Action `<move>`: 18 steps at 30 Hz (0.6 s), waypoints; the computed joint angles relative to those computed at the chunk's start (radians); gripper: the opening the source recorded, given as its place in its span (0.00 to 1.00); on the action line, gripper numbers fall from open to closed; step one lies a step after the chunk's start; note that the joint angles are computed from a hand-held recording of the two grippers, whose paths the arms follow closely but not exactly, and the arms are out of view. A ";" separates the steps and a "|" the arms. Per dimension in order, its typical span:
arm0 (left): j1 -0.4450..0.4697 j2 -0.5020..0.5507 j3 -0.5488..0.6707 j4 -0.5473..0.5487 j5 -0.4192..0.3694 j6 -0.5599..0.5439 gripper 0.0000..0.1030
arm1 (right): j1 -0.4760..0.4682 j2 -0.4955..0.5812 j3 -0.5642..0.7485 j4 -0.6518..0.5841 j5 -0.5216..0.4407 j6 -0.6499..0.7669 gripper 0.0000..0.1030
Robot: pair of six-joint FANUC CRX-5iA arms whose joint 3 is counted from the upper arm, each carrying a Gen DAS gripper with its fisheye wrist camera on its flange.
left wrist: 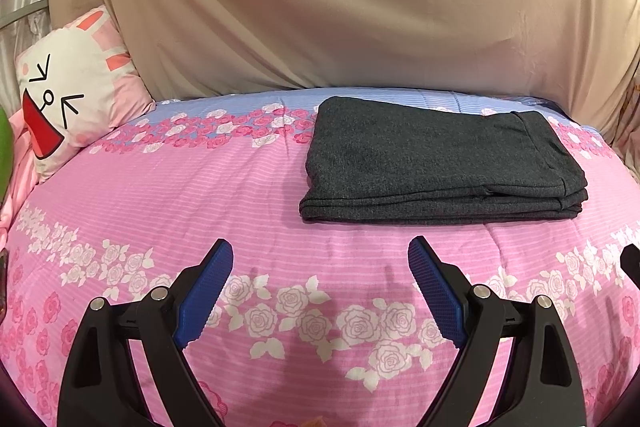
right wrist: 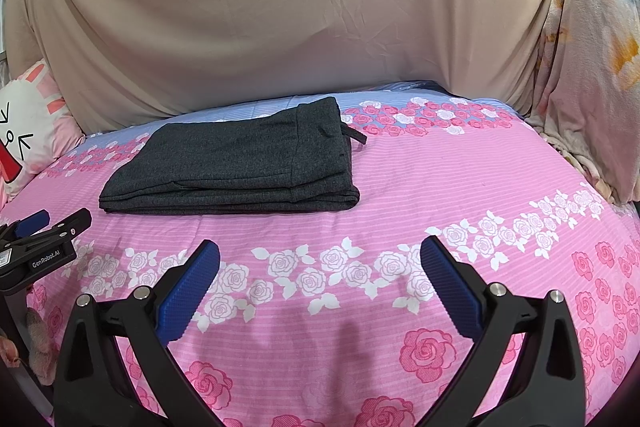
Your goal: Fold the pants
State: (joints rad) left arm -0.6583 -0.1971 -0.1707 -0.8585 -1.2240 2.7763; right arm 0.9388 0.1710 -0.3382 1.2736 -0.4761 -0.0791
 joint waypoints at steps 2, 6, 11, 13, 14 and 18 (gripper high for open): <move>-0.001 -0.001 0.000 -0.002 0.000 -0.001 0.84 | 0.000 0.000 0.000 0.001 0.000 -0.001 0.95; -0.005 -0.001 0.001 -0.007 -0.002 -0.010 0.84 | -0.001 0.000 -0.001 0.003 0.000 -0.003 0.95; -0.008 0.012 0.013 0.003 -0.009 -0.034 0.84 | 0.000 -0.001 -0.001 0.003 0.000 -0.003 0.95; -0.011 0.014 0.014 0.001 -0.008 -0.039 0.84 | 0.000 0.000 -0.001 0.003 -0.001 -0.004 0.95; -0.014 0.015 0.015 0.000 -0.009 -0.040 0.84 | 0.000 0.000 -0.001 0.004 -0.001 -0.005 0.95; -0.024 0.021 0.021 -0.018 -0.032 -0.017 0.90 | 0.000 0.000 -0.001 0.004 -0.001 -0.004 0.95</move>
State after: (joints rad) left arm -0.6820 -0.1764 -0.1492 -0.8767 -1.2559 2.7588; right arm 0.9392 0.1708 -0.3392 1.2775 -0.4775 -0.0836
